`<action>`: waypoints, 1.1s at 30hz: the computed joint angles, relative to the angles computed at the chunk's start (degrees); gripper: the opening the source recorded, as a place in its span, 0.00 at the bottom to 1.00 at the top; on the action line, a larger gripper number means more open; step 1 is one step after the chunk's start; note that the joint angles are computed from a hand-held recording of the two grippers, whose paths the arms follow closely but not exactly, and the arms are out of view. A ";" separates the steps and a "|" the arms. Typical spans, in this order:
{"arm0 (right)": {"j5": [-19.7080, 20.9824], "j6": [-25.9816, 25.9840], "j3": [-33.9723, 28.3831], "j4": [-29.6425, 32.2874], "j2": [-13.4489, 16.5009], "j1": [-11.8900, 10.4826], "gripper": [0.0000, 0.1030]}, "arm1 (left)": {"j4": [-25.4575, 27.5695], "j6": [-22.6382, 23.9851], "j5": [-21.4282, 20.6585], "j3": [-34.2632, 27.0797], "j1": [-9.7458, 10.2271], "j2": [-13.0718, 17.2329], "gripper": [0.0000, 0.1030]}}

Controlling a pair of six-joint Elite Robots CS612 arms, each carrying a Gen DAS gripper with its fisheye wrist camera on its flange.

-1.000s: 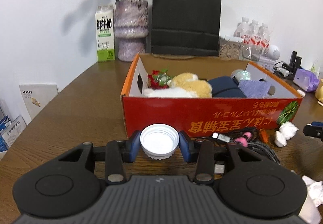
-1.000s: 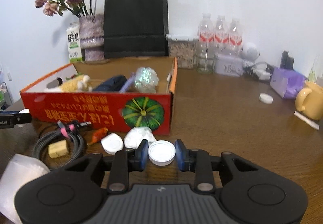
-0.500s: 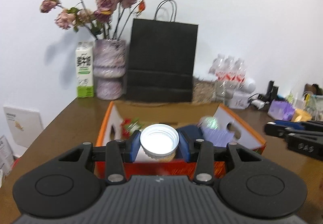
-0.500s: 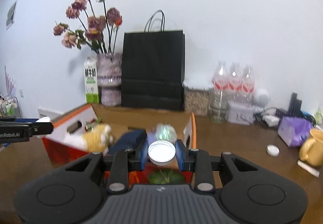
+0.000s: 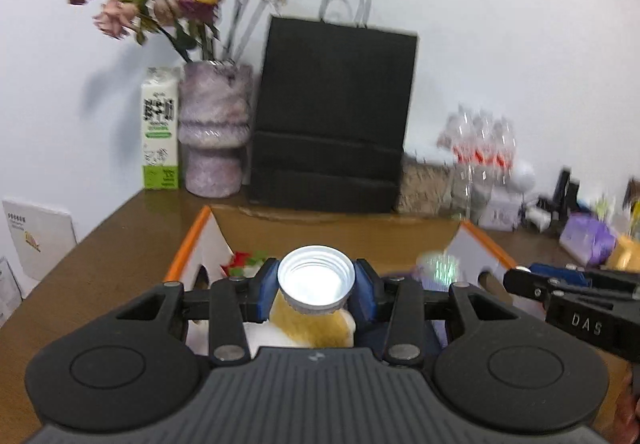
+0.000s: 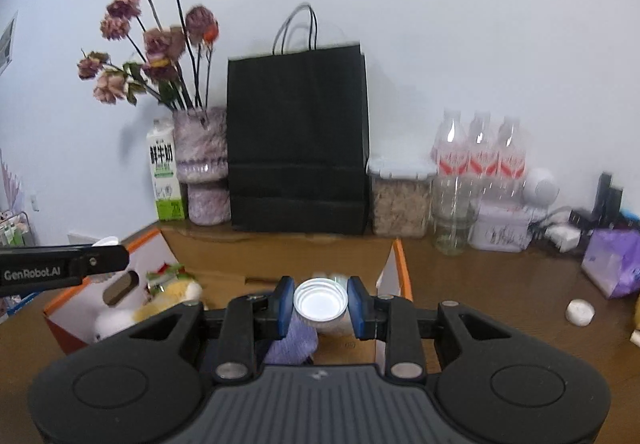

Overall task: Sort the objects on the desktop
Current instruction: 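Carry both white caps into the box and open both grippers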

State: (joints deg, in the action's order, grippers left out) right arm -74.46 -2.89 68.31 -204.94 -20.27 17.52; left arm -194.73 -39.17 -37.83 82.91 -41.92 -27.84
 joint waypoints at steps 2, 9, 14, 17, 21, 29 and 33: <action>0.50 -0.44 -0.54 2.10 0.39 -0.21 0.27 | 1.33 0.74 -0.66 -0.92 0.14 0.62 0.40; 0.80 -0.98 -0.77 3.13 0.92 -0.18 0.27 | 2.79 1.11 0.32 -1.85 -0.03 1.52 0.40; 0.05 -1.06 -0.56 2.68 0.88 0.00 0.27 | 2.39 2.50 -0.53 -2.31 -0.15 1.81 0.40; -0.12 -1.07 -0.50 2.49 0.80 0.00 0.27 | 3.64 2.41 -0.25 -2.79 -0.21 1.96 0.40; 0.02 -1.03 -0.40 2.61 0.71 -0.02 0.27 | 4.87 2.02 1.14 -3.16 -0.45 2.16 0.48; -0.55 -0.81 0.44 -1.06 0.74 0.02 1.00 | 0.76 6.07 9.93 -4.23 -1.86 3.51 1.00; -0.40 -0.66 0.89 -2.64 0.57 0.03 1.00 | 1.91 4.16 11.18 -3.63 -1.90 2.99 1.00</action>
State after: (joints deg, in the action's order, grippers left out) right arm -74.85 -3.55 69.20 -207.58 -19.70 17.55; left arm -192.82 -35.01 -26.66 79.27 -43.82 -24.85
